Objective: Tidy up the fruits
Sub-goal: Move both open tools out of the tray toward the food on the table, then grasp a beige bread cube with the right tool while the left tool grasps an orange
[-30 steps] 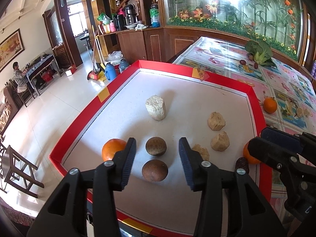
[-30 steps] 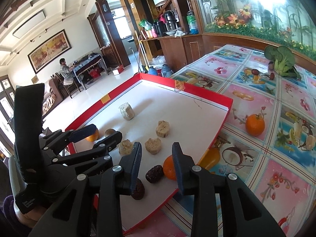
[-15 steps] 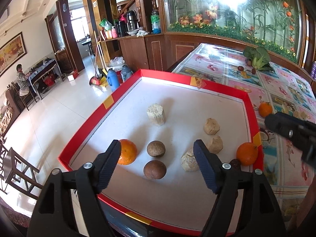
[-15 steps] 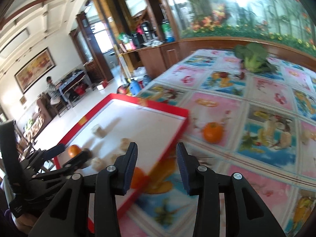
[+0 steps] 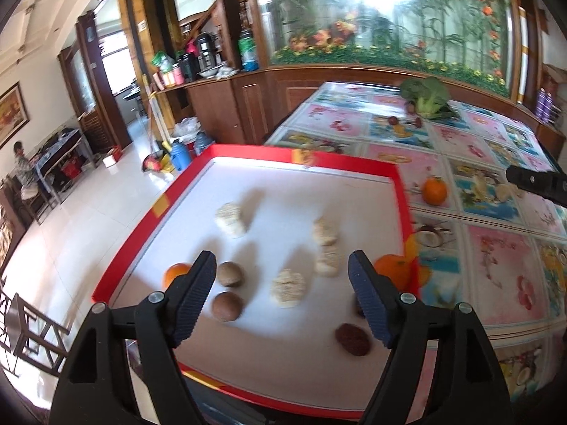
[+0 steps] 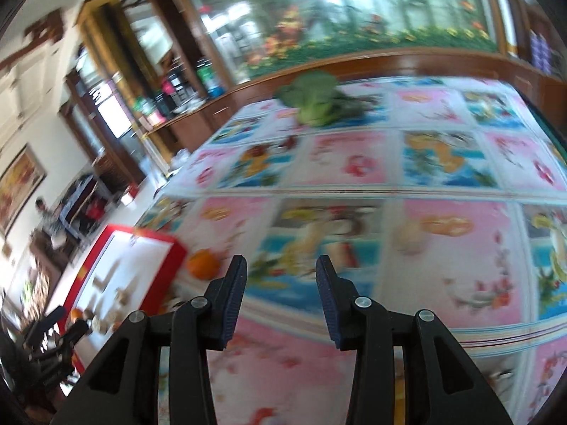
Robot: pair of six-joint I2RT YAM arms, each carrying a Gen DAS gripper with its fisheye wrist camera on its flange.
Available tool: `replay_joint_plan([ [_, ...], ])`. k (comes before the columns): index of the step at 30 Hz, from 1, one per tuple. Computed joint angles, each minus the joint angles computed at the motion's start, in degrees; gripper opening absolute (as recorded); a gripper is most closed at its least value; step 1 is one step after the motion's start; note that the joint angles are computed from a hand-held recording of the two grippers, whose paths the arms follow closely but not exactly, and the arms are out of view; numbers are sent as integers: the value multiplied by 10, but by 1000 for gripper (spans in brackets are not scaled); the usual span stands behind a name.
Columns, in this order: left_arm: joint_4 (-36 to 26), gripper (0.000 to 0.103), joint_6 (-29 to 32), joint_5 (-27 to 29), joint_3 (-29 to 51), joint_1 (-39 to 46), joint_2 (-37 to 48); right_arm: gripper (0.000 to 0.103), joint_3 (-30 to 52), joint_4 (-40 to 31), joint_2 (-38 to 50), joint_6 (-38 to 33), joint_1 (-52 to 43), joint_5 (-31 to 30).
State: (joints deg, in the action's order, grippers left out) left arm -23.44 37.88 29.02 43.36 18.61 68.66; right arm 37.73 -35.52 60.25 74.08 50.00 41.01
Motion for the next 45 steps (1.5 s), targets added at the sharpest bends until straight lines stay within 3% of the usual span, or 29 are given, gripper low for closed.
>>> replay_joint_plan([
  [4, -14, 79, -5, -8, -10, -44, -26, 40, -38, -1, -67, 10, -35, -28],
  [8, -27, 79, -19, -23, -19, -100, -41, 40, -52, -1, -79, 15, -54, -46],
  [13, -39, 79, -25, -35, -26, -145, -47, 40, -59, 46, -51, -21, -87, -76],
  [18, -25, 79, -32, -54, -14, -181, -43, 40, -34, 60, 19, -54, -89, -66],
  [23, 2, 79, -38, -87, 24, -234, -2, 39, -22, 66, 67, -85, -115, -79],
  [28, 14, 79, -40, -126, 63, -298, 58, 23, -19, 65, 83, -93, -121, -75],
  [33, 23, 79, -41, -165, 95, -355, 128, 17, -17, 52, 81, -84, -123, -78],
  [38, 30, 79, -56, -195, 119, -391, 177, 16, -24, 58, 66, -78, -132, -95],
  [45, 4, 74, -71, -191, 165, -403, 230, 16, -20, 54, 68, -69, -130, -95],
])
